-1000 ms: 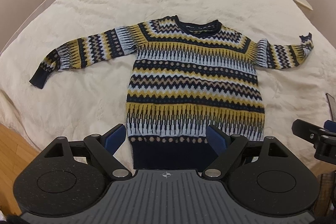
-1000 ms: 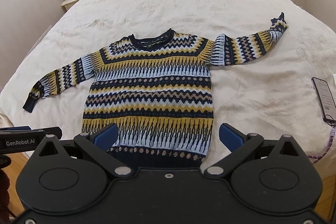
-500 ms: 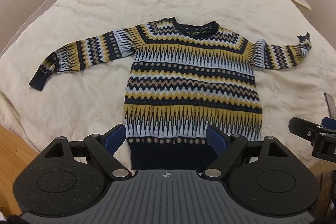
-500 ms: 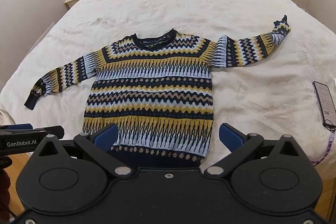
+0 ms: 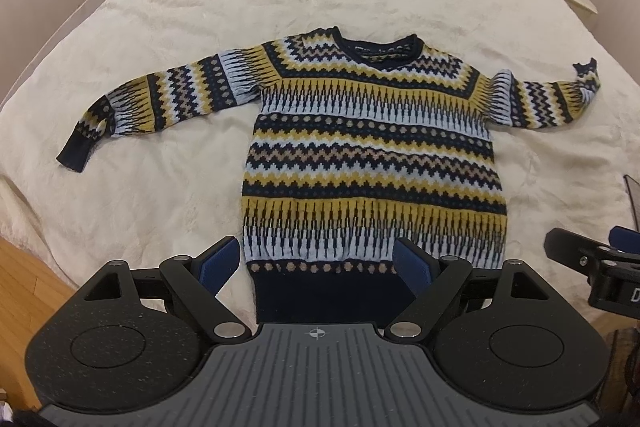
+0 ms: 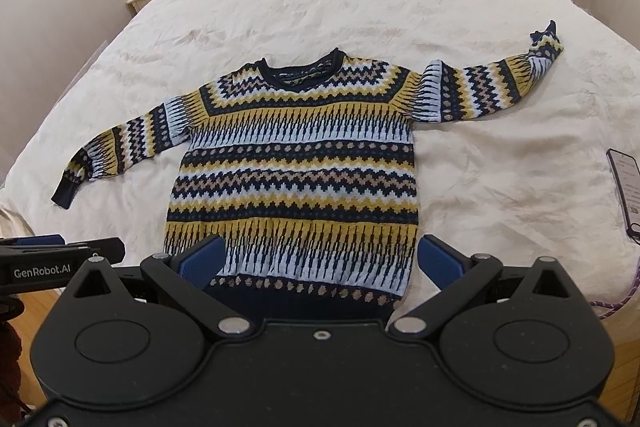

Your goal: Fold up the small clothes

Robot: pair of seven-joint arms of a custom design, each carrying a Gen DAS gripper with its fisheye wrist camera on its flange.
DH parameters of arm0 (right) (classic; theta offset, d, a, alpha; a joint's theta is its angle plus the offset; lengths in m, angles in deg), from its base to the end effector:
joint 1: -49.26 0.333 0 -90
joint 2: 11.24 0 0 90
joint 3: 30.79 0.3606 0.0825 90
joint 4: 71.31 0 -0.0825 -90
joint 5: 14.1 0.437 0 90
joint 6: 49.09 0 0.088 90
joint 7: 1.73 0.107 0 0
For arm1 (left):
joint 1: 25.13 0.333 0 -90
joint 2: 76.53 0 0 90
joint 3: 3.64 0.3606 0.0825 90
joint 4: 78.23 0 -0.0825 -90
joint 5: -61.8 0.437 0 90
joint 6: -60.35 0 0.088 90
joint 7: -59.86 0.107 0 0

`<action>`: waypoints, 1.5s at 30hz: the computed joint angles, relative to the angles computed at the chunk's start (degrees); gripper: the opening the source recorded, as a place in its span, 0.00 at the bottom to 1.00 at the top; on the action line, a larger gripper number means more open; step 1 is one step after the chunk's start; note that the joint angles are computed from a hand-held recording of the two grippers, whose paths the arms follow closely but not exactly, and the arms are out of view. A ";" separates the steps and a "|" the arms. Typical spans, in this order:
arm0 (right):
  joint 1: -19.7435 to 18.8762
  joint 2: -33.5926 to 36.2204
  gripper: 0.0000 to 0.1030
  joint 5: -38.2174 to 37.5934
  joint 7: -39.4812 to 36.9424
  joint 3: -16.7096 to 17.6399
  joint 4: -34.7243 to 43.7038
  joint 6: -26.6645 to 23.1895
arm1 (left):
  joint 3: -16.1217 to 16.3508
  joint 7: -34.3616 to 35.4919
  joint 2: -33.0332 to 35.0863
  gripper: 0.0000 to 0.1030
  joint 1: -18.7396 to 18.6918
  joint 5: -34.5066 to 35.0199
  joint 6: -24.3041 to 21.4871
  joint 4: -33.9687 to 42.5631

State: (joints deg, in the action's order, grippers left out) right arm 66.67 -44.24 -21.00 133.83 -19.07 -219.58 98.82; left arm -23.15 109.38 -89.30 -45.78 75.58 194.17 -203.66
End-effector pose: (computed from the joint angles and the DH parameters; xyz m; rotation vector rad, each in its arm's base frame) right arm 0.3777 0.2206 0.5201 -1.6412 2.0139 -0.3735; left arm 0.4231 -0.3659 0.5359 -1.8418 2.1113 -0.4636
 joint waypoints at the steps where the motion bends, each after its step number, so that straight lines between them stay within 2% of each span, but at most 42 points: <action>1: 0.11 0.25 0.99 0.09 -0.08 -0.05 0.09 0.03 | 0.04 0.18 0.19 0.81 -0.02 -0.10 -0.09 0.11; 14: 1.24 5.42 0.99 2.78 -3.16 -1.93 2.68 -0.27 | 1.31 2.65 4.60 0.81 0.21 -2.02 -1.47 3.18; 28: 0.88 13.52 0.99 6.04 -5.15 -4.02 8.06 -2.78 | 3.31 9.16 13.50 0.81 0.83 -4.33 -4.53 11.00; 30: 0.44 14.56 0.99 5.81 -4.74 -4.11 8.62 -2.13 | 3.59 10.06 14.78 0.81 0.93 -3.76 -3.61 12.21; 32: -0.05 15.32 0.99 5.46 -4.20 -4.25 8.74 -0.22 | 3.92 10.56 15.70 0.81 1.04 -2.53 -0.85 12.78; 35: -1.46 16.11 0.97 3.96 -1.59 -3.98 8.03 5.36 | 4.57 10.07 16.56 0.81 1.27 0.94 6.16 12.59; 38: -4.96 16.81 0.96 -1.24 4.29 -2.16 7.47 11.23 | 5.34 9.49 17.75 0.81 1.53 5.11 14.42 12.59; 40: -10.63 16.69 0.96 -10.59 13.30 1.82 7.11 15.08 | 5.87 9.38 18.75 0.81 1.59 7.58 19.45 13.00; 41: -13.83 16.31 0.96 -16.04 18.23 4.09 6.99 16.42 | 6.28 9.02 19.28 0.81 1.54 9.35 22.31 13.20; 43: -23.39 15.07 0.97 -31.17 32.28 11.19 7.39 18.77 | 7.70 6.55 20.57 0.81 0.89 15.08 28.70 13.68; 45: -32.77 13.54 1.00 -46.24 46.47 18.53 8.75 18.75 | 9.33 3.74 22.32 0.81 -0.38 20.51 32.60 15.36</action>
